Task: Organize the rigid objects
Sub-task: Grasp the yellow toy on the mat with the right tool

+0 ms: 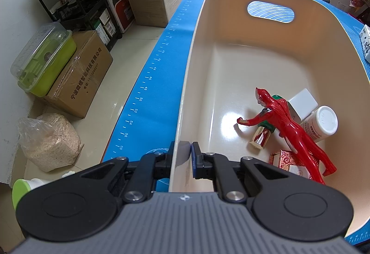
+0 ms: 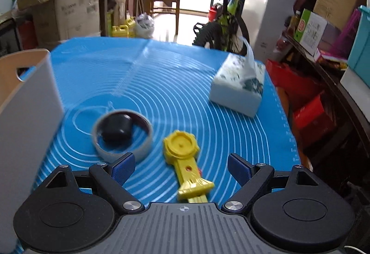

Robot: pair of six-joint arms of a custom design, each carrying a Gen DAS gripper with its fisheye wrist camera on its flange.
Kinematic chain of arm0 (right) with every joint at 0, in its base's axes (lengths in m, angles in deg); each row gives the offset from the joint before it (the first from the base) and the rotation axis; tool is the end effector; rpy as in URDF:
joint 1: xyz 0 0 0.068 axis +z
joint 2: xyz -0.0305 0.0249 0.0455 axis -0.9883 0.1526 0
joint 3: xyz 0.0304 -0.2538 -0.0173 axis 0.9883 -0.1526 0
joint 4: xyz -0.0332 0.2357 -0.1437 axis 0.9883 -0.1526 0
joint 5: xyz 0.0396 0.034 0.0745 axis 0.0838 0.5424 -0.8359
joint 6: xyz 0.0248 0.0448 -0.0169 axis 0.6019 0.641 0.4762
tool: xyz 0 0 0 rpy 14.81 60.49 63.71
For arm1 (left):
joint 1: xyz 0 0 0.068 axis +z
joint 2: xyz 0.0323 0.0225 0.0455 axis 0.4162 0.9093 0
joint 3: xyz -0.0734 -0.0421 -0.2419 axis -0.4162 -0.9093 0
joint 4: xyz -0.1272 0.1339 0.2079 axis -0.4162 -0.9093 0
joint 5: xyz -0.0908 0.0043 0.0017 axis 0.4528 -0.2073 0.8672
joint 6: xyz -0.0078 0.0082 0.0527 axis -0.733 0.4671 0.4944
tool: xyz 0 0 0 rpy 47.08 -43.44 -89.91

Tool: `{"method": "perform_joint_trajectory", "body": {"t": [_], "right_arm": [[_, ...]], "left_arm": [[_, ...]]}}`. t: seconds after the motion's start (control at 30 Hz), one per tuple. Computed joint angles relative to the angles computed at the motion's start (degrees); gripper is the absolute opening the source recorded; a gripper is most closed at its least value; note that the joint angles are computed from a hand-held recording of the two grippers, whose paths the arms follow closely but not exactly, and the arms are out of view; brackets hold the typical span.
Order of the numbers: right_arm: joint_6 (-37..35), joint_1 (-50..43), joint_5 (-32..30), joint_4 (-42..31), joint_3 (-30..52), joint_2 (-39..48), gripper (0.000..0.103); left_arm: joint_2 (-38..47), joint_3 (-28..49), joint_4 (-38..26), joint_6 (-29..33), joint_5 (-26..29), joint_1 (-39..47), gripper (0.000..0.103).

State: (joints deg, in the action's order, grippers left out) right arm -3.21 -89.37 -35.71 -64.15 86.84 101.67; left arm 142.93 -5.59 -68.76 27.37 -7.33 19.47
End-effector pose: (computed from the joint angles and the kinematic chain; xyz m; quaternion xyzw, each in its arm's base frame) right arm 0.3101 -0.0407 0.0826 -0.0590 0.9233 -0.0223 0.3789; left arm 0.2103 -0.0101 0.1484 -0.1020 0.9676 0.0863 0.2142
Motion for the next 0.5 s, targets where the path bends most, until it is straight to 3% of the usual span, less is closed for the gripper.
{"method": "perform_joint_trajectory", "body": {"t": [0.27,0.5], "right_arm": [[-2.8,2.0,3.0,4.4,2.1,6.8,0.086],[-3.2,2.1,3.0,3.7,5.3,11.7,0.079]], "left_arm": [[0.4,0.0,0.1,0.0,-0.5,-0.3,0.014],[0.7,0.1,0.2,-0.2,-1.0,-0.7,0.015]]}}
